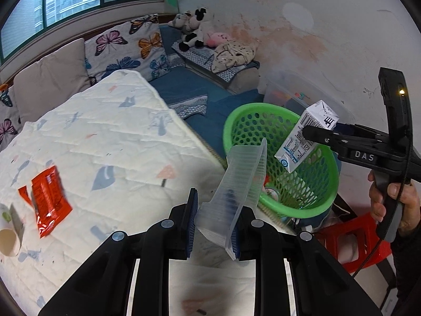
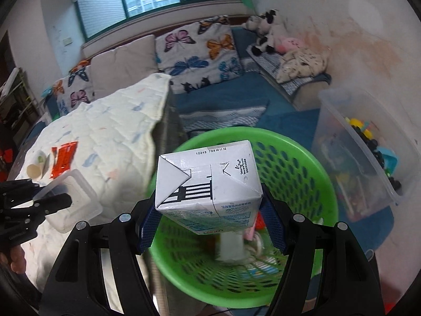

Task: Collect trash
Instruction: 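Drop the milk carton into the basket while the left gripper drops the clear box there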

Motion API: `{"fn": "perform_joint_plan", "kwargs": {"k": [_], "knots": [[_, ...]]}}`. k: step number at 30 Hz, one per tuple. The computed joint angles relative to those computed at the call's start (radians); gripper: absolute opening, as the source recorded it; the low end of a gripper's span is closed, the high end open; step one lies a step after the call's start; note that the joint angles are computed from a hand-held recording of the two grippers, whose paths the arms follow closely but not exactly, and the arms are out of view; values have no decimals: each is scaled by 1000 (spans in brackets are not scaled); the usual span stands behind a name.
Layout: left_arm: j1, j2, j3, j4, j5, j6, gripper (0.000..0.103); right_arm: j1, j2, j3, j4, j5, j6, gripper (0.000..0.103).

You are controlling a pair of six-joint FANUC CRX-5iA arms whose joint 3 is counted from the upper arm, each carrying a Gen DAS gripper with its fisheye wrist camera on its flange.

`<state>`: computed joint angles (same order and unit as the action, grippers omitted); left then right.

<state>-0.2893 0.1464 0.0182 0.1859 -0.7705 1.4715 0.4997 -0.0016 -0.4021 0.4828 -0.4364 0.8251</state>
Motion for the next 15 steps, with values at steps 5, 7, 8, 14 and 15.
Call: {"fn": "perform_joint_plan", "kwargs": {"k": [5, 7, 8, 14, 15], "knots": [[-14, 30, 35, 4, -11, -10, 22, -24, 16, -1, 5, -5, -14, 70], [-22, 41, 51, -2, -17, -5, 22, -31, 22, -7, 21, -3, -30, 70], [-25, 50, 62, -3, -21, -3, 22, -35, 23, -11, 33, -2, -43, 70], [-45, 92, 116, -5, -40, 1, 22, -55, 19, -29, 46, 10, -65, 79], [-48, 96, 122, -8, -43, 3, 22, -58, 14, -35, 50, 12, -71, 79]]}}
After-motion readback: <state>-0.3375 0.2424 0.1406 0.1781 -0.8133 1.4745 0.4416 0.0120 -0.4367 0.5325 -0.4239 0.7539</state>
